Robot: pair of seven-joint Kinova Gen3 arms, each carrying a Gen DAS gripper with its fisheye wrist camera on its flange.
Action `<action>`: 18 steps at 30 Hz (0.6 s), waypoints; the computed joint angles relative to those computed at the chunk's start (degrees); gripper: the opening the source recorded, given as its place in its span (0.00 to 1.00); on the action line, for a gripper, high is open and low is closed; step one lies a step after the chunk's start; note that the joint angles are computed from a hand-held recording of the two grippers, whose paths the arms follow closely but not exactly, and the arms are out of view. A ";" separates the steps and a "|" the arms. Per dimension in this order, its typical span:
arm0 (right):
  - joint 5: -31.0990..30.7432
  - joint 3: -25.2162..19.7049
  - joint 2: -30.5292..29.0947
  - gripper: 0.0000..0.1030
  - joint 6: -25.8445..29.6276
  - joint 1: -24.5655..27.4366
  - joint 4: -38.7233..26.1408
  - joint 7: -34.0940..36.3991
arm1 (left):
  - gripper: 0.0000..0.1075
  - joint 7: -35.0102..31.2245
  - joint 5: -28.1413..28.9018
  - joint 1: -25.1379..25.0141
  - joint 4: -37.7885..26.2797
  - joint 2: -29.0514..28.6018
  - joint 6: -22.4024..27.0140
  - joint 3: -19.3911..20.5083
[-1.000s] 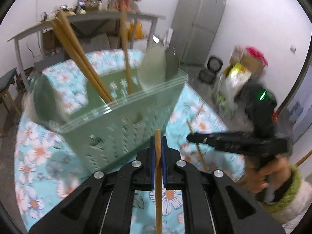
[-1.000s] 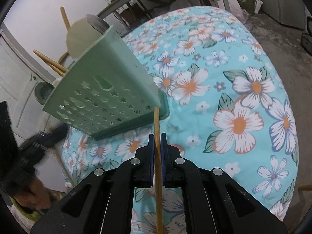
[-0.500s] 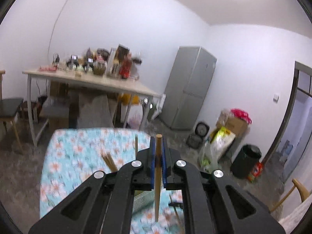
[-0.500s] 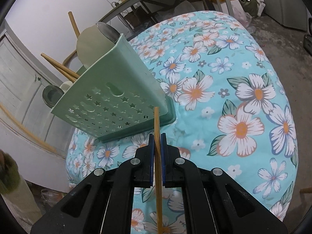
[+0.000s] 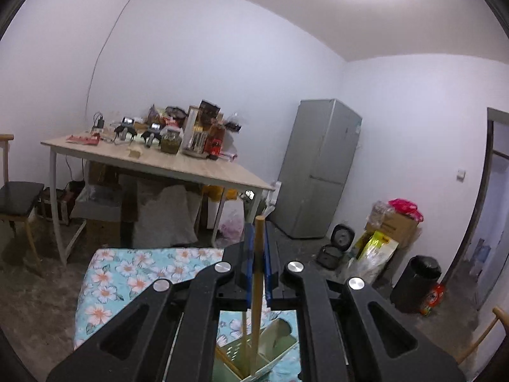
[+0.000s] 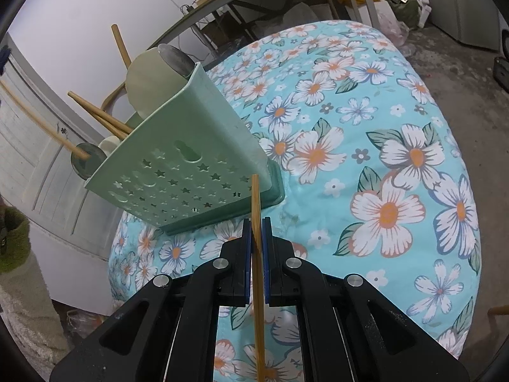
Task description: Organize utensils
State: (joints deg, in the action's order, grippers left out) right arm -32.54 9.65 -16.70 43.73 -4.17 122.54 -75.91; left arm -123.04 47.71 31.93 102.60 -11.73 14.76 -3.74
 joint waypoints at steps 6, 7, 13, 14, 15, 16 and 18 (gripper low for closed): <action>0.38 -0.19 0.30 0.04 0.36 0.11 -0.27 -0.36 | 0.05 1.63 -2.74 -2.34 0.86 2.81 -1.27 2.90; 0.41 -0.22 0.31 0.04 0.38 0.12 -0.30 -0.38 | 0.05 1.60 -2.87 -2.24 0.93 3.12 -1.27 2.77; 0.62 -0.37 0.33 0.04 0.38 0.13 -0.43 -0.49 | 0.05 -3.13 3.31 -1.12 1.36 3.46 -1.45 1.47; 0.72 -0.45 0.31 0.04 0.37 0.14 -0.46 -0.55 | 0.05 -4.77 4.87 -0.65 1.47 3.15 -1.98 1.08; 0.73 -0.47 0.29 0.04 0.35 0.10 -0.47 -0.54 | 0.05 -6.45 6.31 -0.01 1.61 2.71 -3.11 0.71; 0.69 -0.45 0.30 0.04 0.33 0.05 -0.48 -0.53 | 0.05 -7.36 7.05 0.49 1.46 2.61 -3.97 0.49; 0.71 -0.55 0.30 0.04 0.28 -0.01 -0.50 -0.64 | 0.05 -8.58 7.86 1.76 1.29 2.35 -5.89 -0.10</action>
